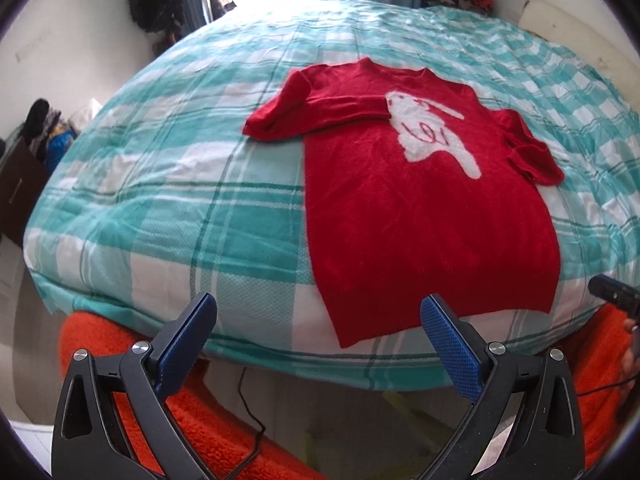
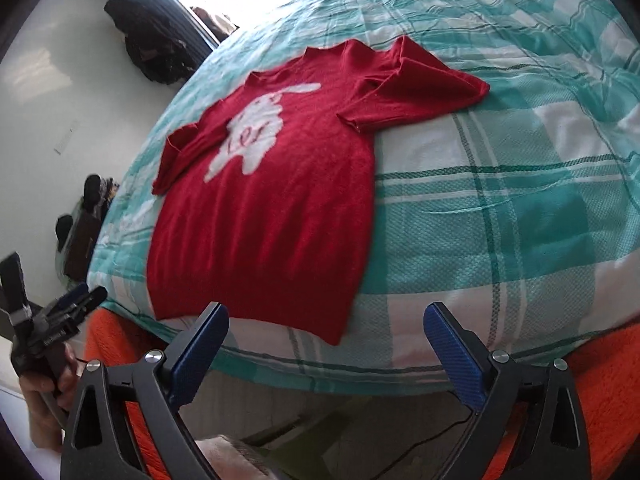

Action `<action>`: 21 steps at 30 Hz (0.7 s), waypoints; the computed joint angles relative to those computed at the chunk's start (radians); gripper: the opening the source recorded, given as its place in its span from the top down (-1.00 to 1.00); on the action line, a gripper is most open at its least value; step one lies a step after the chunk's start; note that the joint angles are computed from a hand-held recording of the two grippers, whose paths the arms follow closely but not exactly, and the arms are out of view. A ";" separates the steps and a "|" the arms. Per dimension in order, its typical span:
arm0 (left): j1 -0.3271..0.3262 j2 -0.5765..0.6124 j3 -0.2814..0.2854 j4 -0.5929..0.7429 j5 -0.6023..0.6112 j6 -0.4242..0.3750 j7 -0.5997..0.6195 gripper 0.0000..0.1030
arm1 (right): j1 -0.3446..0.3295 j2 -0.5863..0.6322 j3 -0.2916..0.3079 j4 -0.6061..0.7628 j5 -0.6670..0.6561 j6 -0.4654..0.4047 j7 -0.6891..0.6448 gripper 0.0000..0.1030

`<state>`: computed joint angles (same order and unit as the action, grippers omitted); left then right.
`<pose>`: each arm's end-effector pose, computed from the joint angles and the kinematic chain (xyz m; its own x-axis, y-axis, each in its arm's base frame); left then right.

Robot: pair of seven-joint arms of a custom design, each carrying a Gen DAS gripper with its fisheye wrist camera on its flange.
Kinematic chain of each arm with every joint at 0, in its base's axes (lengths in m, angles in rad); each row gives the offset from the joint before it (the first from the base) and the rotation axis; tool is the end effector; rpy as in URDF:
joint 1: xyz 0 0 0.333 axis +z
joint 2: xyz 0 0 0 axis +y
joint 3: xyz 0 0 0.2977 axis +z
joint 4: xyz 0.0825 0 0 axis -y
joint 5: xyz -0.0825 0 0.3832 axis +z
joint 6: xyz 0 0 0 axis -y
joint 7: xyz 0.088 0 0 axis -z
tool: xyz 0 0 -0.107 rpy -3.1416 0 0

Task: Fold small clothes
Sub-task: 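Move both open tools down toward the hem of the red sweater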

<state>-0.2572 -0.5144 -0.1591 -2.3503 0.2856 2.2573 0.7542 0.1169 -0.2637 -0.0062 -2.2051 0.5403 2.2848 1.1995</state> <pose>0.4045 -0.1792 0.5489 0.2575 -0.9658 0.0290 -0.8323 -0.2369 -0.5012 0.5048 0.0680 0.5120 0.2567 -0.8979 -0.3577 -0.9083 -0.0977 -0.4067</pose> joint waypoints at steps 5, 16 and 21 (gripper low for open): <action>0.018 0.009 -0.022 0.022 0.033 -0.058 -0.037 -0.98 | 0.016 -0.073 0.034 -0.091 -0.037 0.148 -0.069 -0.88; 0.026 0.040 -0.034 0.044 0.110 -0.091 -0.039 -0.98 | 0.027 -0.102 0.068 -0.151 -0.144 0.221 0.015 -0.88; -0.032 0.019 0.081 -0.054 -0.074 0.059 0.070 -0.98 | 0.057 -0.086 0.020 -0.146 -0.049 0.203 -0.048 -0.88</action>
<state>-0.2897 -0.4951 -0.0784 -2.4043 0.2117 2.3168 0.8244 0.1741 -0.3496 0.0137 -2.3512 0.4916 2.4876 1.1511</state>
